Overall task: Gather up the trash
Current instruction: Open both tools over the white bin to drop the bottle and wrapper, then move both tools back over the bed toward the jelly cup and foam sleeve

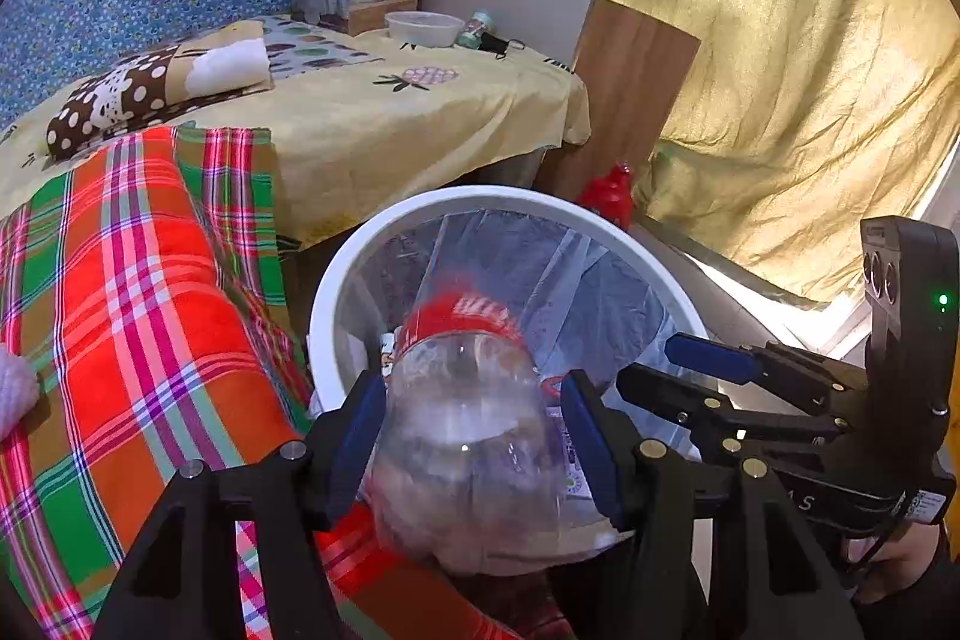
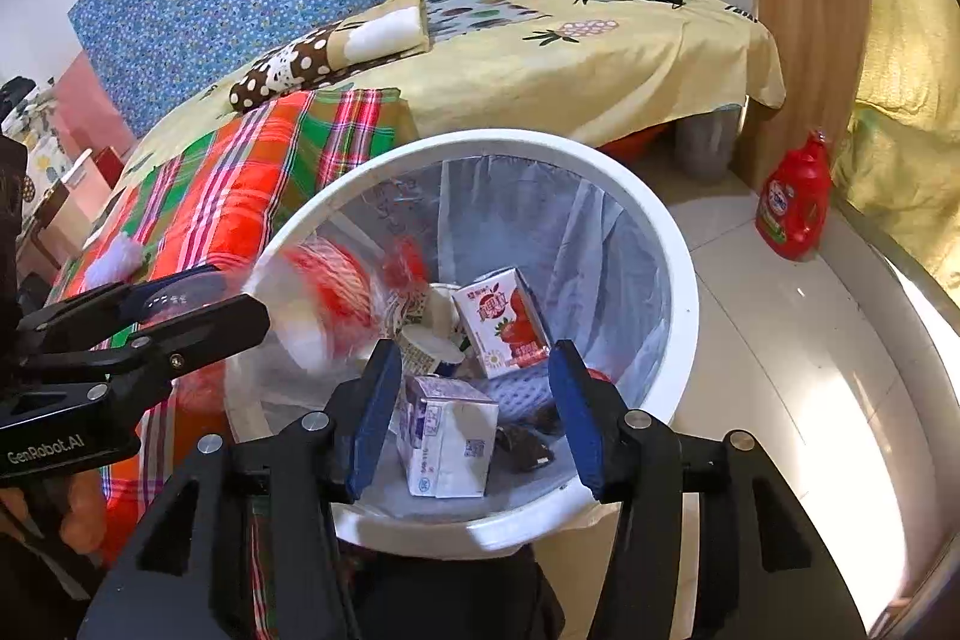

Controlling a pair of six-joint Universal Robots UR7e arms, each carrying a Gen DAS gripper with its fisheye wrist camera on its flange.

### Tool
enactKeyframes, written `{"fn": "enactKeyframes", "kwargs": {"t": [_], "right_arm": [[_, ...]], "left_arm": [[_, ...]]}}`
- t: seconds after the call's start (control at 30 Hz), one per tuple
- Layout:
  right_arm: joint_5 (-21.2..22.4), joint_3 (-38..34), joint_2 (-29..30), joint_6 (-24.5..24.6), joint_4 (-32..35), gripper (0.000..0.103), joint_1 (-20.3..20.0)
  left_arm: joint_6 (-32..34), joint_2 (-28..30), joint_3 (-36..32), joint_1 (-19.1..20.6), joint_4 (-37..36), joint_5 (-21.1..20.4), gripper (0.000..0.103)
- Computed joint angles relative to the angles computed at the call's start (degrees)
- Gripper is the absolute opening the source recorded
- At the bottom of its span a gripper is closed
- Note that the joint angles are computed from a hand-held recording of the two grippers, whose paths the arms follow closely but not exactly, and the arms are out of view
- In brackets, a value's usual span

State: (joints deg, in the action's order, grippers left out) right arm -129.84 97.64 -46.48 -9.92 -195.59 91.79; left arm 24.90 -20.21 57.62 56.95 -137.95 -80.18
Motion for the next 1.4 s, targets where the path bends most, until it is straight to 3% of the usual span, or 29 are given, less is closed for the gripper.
{"fn": "enactKeyframes", "kwargs": {"t": [0.53, 0.9, 1.4], "right_arm": [[0.05, 1.15, 0.36, -1.91, -5.22, 0.053, 2.22], [2.2, 0.79, 2.08, -4.82, -8.36, 0.053, 4.3], [6.48, -1.29, 4.76, -7.42, -6.08, 0.053, 5.9]], "left_arm": [[-0.45, -5.15, 5.72, 0.71, -3.21, -1.34, 0.06], [-1.64, -10.72, 12.93, 1.23, -8.45, 1.59, 0.06], [-3.69, -16.04, 18.61, 3.06, -13.65, 4.53, 0.06]]}}
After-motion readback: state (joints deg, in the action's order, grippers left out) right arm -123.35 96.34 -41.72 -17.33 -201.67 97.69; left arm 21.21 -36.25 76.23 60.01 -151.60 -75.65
